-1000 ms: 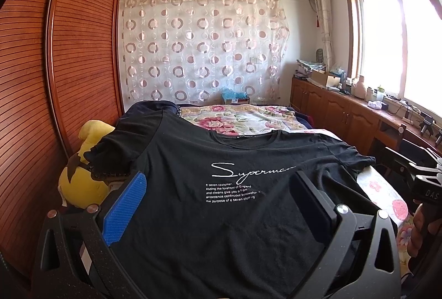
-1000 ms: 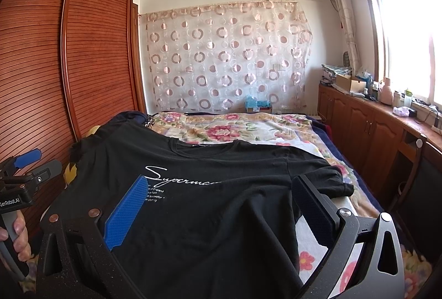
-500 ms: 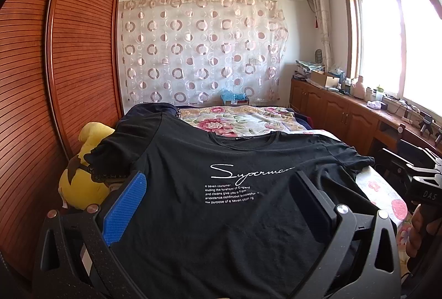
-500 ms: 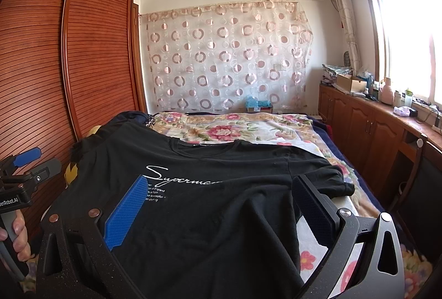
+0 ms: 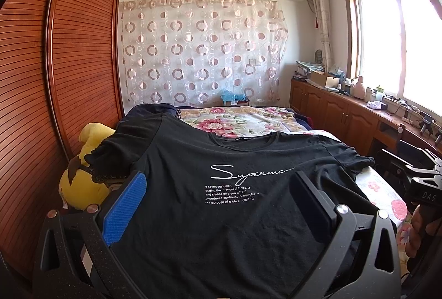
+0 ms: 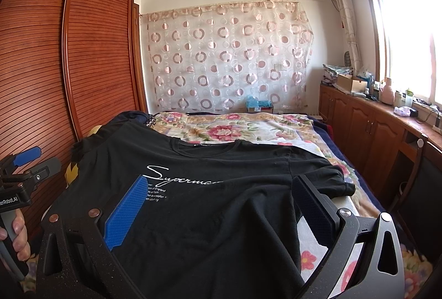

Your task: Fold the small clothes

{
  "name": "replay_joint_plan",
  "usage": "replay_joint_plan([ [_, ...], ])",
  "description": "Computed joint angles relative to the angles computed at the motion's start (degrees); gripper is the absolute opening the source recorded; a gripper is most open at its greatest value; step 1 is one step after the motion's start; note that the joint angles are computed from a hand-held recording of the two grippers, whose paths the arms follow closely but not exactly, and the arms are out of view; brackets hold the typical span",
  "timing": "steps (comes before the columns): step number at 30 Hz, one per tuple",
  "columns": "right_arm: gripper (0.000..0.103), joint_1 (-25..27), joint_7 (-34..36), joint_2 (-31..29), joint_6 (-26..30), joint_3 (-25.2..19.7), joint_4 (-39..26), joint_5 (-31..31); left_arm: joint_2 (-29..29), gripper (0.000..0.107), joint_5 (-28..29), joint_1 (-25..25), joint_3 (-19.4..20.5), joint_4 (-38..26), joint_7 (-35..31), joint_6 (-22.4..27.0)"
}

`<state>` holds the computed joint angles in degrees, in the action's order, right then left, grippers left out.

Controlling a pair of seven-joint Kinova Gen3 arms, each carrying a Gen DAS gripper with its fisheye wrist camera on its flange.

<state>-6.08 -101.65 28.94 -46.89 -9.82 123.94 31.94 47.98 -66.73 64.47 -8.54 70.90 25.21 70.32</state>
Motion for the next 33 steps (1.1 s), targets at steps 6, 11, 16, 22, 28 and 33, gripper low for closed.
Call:
replay_joint_plan([
  [6, 0.103, 0.2, -0.2, 0.0, 0.0, 0.0, -0.1, 0.5, 0.1, 0.103, -0.1, 0.0, 0.0, 0.0, 0.0, 0.1],
  [11, 0.103, 0.1, -0.3, 0.0, 0.0, 0.0, -0.1, 0.6, 0.1, 0.103, -0.1, 0.0, 0.0, -0.1, 0.0, 0.1],
  [16, 0.103, 0.4, -0.8, 0.2, 0.5, -0.2, -0.7, 1.6, 0.0, 0.103, 0.2, 0.0, 0.1, -0.2, -0.4, 0.2],
  [22, 0.103, 0.8, -4.3, 1.7, 5.1, -1.4, -4.2, 6.8, -1.0, 0.103, 1.9, -1.3, 0.7, 1.2, -0.9, -0.4],
  [28, 0.103, 1.3, -8.0, 3.2, 9.7, -3.0, -8.3, 12.8, -2.7, 0.103, 3.1, -2.9, 1.3, 6.9, 2.7, -3.7],
  [33, 0.103, 1.8, -11.4, 3.9, 13.2, -4.0, -11.7, 18.2, -5.3, 0.103, 1.0, -4.6, 2.0, 14.8, 6.7, -8.8],
])
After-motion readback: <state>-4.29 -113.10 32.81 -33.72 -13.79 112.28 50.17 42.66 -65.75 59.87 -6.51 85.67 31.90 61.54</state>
